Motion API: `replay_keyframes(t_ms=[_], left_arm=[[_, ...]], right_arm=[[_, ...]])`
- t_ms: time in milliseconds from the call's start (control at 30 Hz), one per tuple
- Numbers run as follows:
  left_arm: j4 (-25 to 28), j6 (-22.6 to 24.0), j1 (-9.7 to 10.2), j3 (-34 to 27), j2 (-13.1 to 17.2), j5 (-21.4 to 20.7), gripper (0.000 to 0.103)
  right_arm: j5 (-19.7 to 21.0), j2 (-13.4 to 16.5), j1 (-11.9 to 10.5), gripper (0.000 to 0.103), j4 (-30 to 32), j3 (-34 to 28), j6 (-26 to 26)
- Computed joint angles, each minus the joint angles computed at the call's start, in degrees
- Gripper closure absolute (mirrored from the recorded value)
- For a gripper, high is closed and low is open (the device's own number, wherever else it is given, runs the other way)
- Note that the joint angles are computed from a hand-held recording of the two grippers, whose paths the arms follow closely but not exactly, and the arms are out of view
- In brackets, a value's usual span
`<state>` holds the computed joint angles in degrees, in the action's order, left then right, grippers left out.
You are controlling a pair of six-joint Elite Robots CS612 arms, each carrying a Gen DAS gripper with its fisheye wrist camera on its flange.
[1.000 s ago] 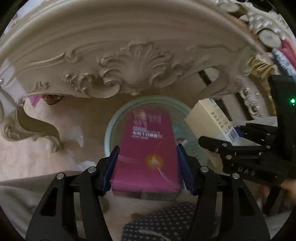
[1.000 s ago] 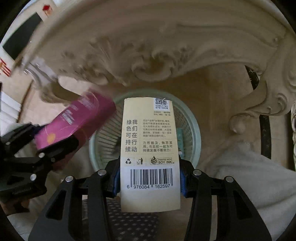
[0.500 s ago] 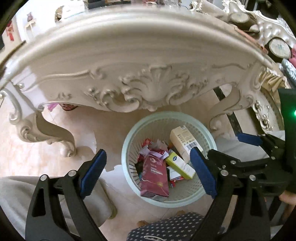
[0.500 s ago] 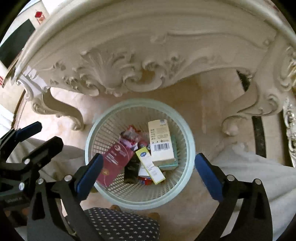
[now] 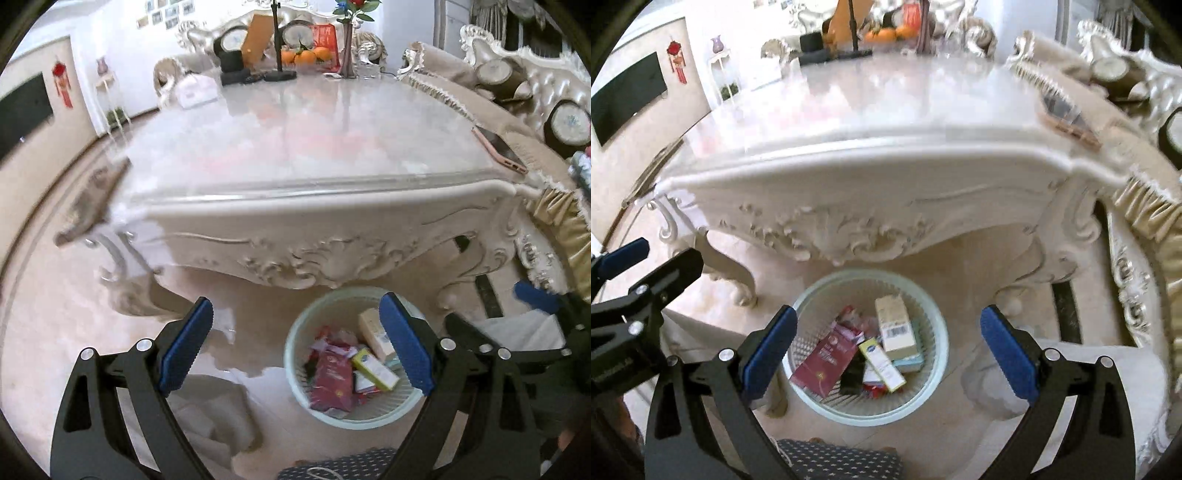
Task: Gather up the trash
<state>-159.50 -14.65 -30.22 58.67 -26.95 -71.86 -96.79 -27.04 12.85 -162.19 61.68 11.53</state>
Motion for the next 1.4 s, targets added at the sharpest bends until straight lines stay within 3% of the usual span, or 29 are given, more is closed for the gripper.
replay_keyframes(t_ms=[133, 200, 367, 600, 1167, 1400], left_arm=[[-4.16, 0.78, 0.00, 2.06, -1.25, -1.06, 0.014], [-4.05, 0.36, 0.27, 2.48, -1.76, -2.99, 0.014], [-3.90, -0.44, 0.14, 3.37, -2.46, -1.41, 0.014], [-5.03, -1.49, 0.51, 4.91, -3.51, -3.42, 0.014], [-5.77, -2.92, 0.53, 6.21, -4.27, -1.99, 0.014], [-3.41, -3.02, 0.58, 5.45, -4.06, -2.01, 0.014]], right_arm=[[0.57, -0.86, -0.07, 0.008, -1.85, 1.10, 1.09], [0.50, -0.99, -0.07, 0.008, -1.72, 1.20, 1.30], [-0.83, -1.27, 0.29, 0.008, -0.28, 1.18, 1.96], [-1.31, -2.10, 0.54, 0.008, -1.07, 2.43, 1.94], [-2.04, -2.27, 0.82, 0.008, -1.36, 2.74, 1.77], [-1.29, -2.11, 0.63, 0.008, -0.83, 2.68, 1.95]])
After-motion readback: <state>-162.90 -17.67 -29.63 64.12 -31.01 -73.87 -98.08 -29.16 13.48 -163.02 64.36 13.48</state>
